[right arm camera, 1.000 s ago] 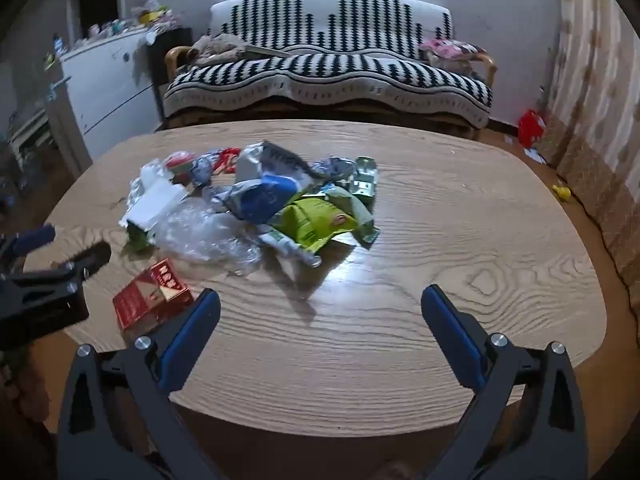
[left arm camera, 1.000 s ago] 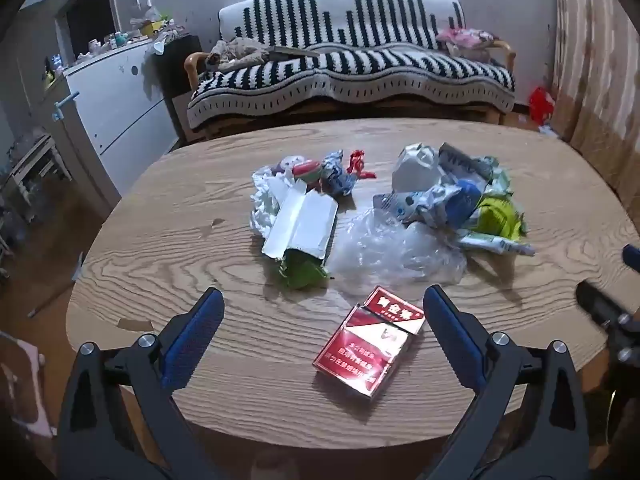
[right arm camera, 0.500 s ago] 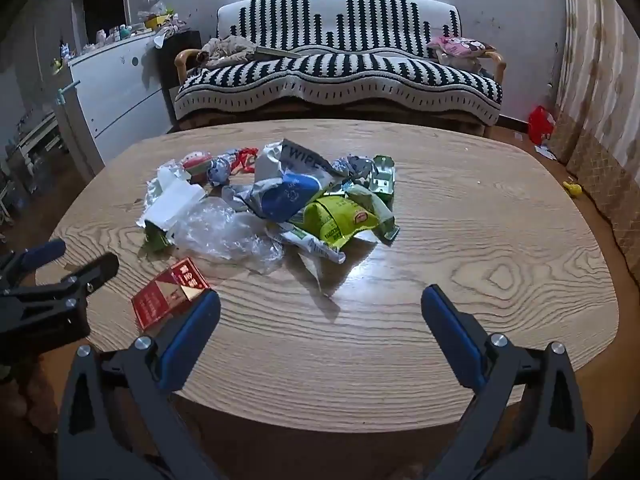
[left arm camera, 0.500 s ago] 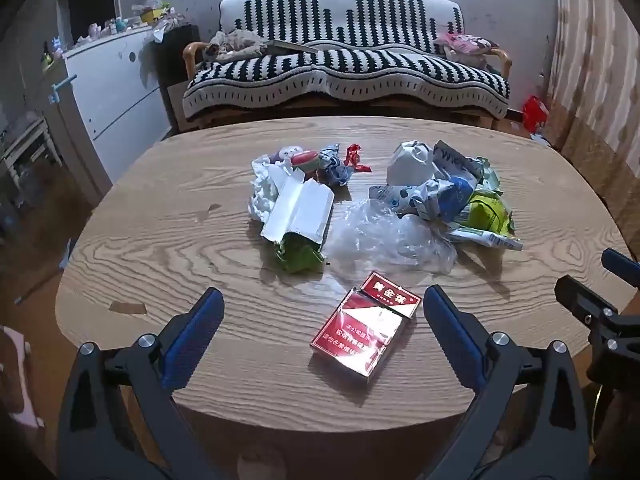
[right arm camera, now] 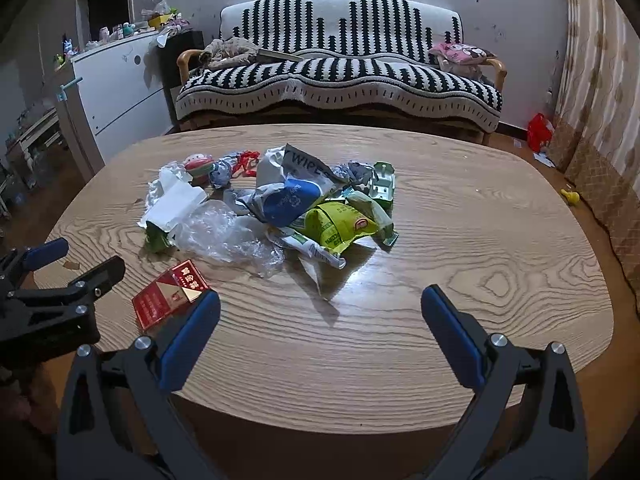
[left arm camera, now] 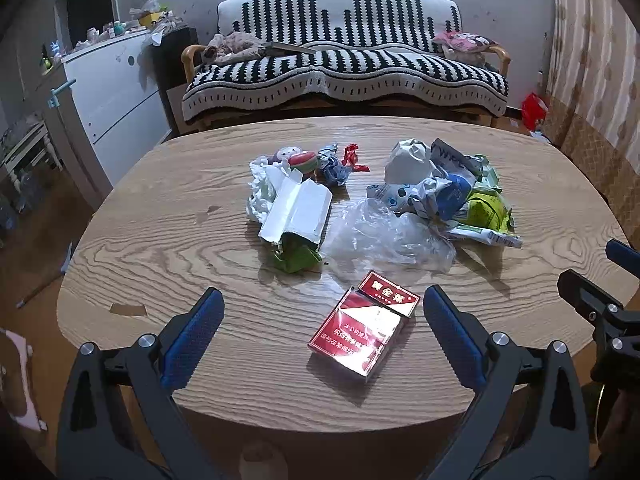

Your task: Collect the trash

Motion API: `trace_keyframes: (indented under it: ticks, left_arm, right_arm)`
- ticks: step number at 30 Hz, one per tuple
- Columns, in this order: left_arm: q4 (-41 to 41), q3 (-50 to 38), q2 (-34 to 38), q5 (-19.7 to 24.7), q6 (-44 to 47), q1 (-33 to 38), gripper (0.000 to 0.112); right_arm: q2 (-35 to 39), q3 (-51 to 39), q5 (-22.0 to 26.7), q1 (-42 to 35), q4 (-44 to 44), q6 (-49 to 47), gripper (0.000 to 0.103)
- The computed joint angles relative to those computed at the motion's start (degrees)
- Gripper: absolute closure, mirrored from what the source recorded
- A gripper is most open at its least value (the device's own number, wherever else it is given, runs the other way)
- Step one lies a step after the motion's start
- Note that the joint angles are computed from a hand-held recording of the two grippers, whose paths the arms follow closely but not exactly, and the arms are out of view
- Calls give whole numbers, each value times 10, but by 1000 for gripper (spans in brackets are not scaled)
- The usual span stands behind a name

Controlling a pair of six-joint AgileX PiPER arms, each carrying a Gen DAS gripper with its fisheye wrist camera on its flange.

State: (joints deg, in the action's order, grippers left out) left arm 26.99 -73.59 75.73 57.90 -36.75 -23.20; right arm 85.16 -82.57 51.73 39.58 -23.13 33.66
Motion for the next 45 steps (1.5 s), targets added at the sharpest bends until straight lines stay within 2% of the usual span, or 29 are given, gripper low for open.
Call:
trace_keyframes:
  ticks: [15, 45]
  left_arm:
    - [4, -1, -2, 7, -6, -5, 15]
    - [4, 0, 6, 8, 0, -6, 15]
  right_arm:
    - [5, -12, 11, 11, -5, 9, 6]
    - [1, 4, -4, -8, 14, -14, 6]
